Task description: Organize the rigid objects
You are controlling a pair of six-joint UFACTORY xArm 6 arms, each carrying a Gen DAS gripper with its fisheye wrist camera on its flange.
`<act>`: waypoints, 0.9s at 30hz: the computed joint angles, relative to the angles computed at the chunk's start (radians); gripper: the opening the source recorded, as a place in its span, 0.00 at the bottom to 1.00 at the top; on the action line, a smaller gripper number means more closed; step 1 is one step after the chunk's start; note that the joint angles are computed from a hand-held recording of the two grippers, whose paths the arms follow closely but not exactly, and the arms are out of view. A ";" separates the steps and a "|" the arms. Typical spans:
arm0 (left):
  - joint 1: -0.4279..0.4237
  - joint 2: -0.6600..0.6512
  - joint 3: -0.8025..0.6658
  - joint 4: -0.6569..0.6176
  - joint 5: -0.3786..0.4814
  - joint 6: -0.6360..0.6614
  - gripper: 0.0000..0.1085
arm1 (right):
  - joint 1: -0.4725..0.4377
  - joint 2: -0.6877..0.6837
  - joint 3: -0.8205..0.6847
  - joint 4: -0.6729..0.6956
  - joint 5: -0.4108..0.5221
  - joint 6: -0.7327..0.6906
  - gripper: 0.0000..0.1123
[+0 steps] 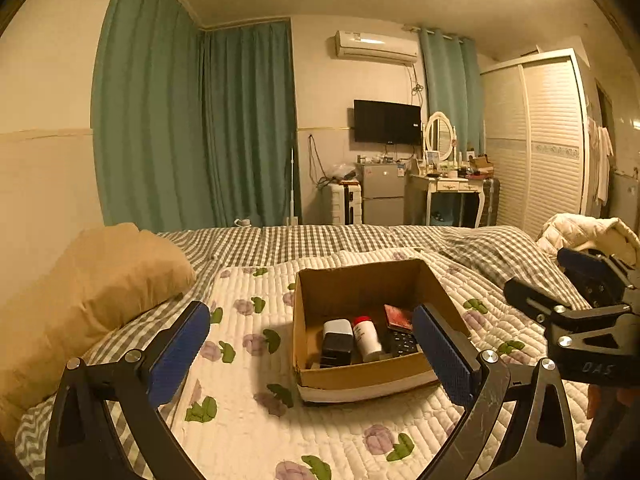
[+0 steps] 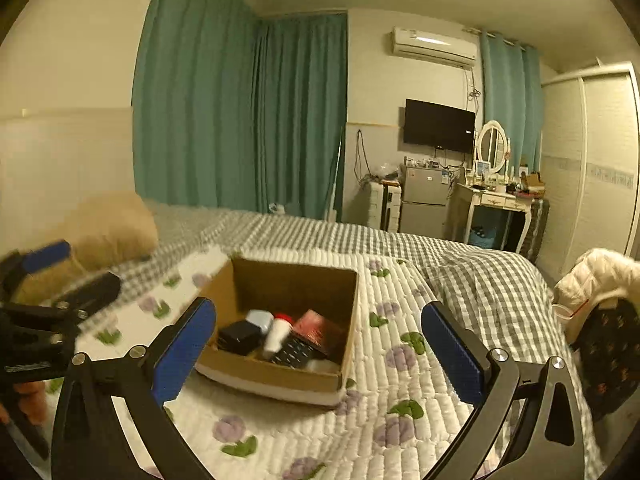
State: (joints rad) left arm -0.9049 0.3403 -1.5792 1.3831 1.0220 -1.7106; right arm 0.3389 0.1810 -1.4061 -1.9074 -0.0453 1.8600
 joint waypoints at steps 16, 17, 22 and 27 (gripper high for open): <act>0.026 -0.041 0.075 0.001 -0.061 -0.079 0.95 | 0.010 -0.011 0.046 0.161 0.030 -0.159 0.91; 0.026 -0.041 0.075 0.000 -0.062 -0.078 0.95 | 0.010 -0.010 0.050 0.184 0.030 -0.183 0.91; 0.025 -0.040 0.072 -0.001 -0.059 -0.075 0.95 | 0.011 -0.001 0.057 0.236 0.028 -0.235 0.91; 0.027 -0.041 0.075 -0.002 -0.061 -0.076 0.95 | 0.012 0.000 0.061 0.254 0.029 -0.252 0.91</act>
State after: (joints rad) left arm -0.8783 0.2994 -1.5046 1.3811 0.9609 -1.7861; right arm 0.3505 0.1805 -1.3449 -1.6530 -0.0165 1.6080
